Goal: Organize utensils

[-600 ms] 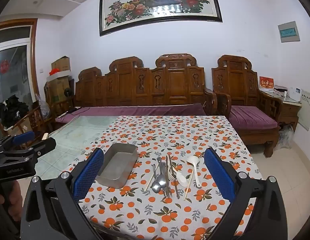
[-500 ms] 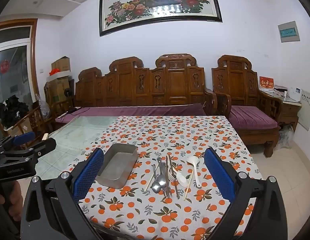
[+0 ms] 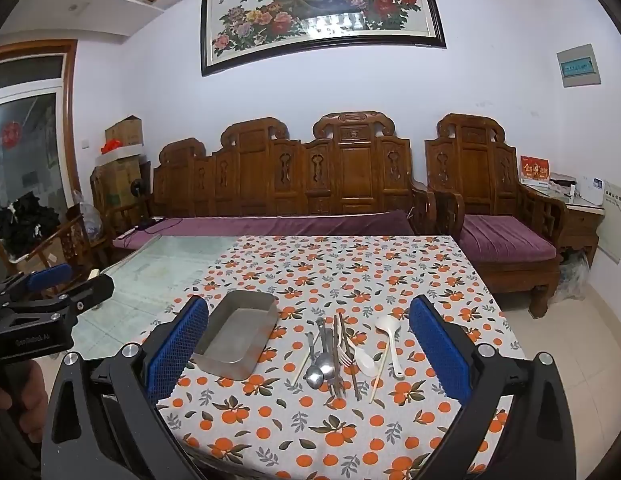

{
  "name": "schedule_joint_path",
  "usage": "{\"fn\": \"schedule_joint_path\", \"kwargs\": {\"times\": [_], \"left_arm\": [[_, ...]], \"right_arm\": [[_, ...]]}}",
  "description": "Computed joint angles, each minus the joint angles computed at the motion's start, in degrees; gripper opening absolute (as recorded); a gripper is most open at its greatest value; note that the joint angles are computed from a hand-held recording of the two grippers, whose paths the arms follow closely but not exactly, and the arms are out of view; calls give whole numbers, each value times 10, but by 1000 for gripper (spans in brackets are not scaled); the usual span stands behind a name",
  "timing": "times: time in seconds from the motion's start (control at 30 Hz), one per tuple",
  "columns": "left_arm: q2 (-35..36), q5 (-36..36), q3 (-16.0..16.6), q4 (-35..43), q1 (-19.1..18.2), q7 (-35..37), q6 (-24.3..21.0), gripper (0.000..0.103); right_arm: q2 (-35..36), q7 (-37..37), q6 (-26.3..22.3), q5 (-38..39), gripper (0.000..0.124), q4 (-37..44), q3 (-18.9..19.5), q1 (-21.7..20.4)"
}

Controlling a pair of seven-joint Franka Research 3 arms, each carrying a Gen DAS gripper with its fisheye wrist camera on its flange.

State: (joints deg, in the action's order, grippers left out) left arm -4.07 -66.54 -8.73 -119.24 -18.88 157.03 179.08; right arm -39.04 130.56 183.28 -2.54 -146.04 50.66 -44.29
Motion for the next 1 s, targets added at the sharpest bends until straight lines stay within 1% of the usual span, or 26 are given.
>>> {"fn": "schedule_joint_path", "kwargs": {"times": [0.07,0.17,0.2,0.27,0.3,0.37,0.4,0.47,1.0], "left_arm": [[-5,-10,5,1,3,9,-10,95],[-8,-14,5,0,2,13,-10,95],[-9,-16,6,0,2,15,-9,95],[-10,-22,7,-1,0,20,-8,95],[-11,-24,7,-1,-1,22,-7,95],[-9,-19,6,-1,-1,19,-5,95],[-10,-16,7,-2,0,17,-8,95],[-10,-14,8,-1,0,15,-9,95],[-15,-14,11,-4,-6,13,-9,95]], "right_arm": [[-3,1,2,0,100,-2,2,-1],[-4,2,2,1,100,-2,4,-4],[-8,2,-3,2,100,-1,0,3],[-8,3,-2,2,100,-2,-1,3],[-7,4,1,1,100,-2,4,-1],[-8,5,0,1,100,-1,4,-2],[-10,1,-4,0,100,-1,-6,9],[-9,1,-5,0,100,-1,-8,11],[-12,5,-3,-4,100,-3,-8,10]]}}
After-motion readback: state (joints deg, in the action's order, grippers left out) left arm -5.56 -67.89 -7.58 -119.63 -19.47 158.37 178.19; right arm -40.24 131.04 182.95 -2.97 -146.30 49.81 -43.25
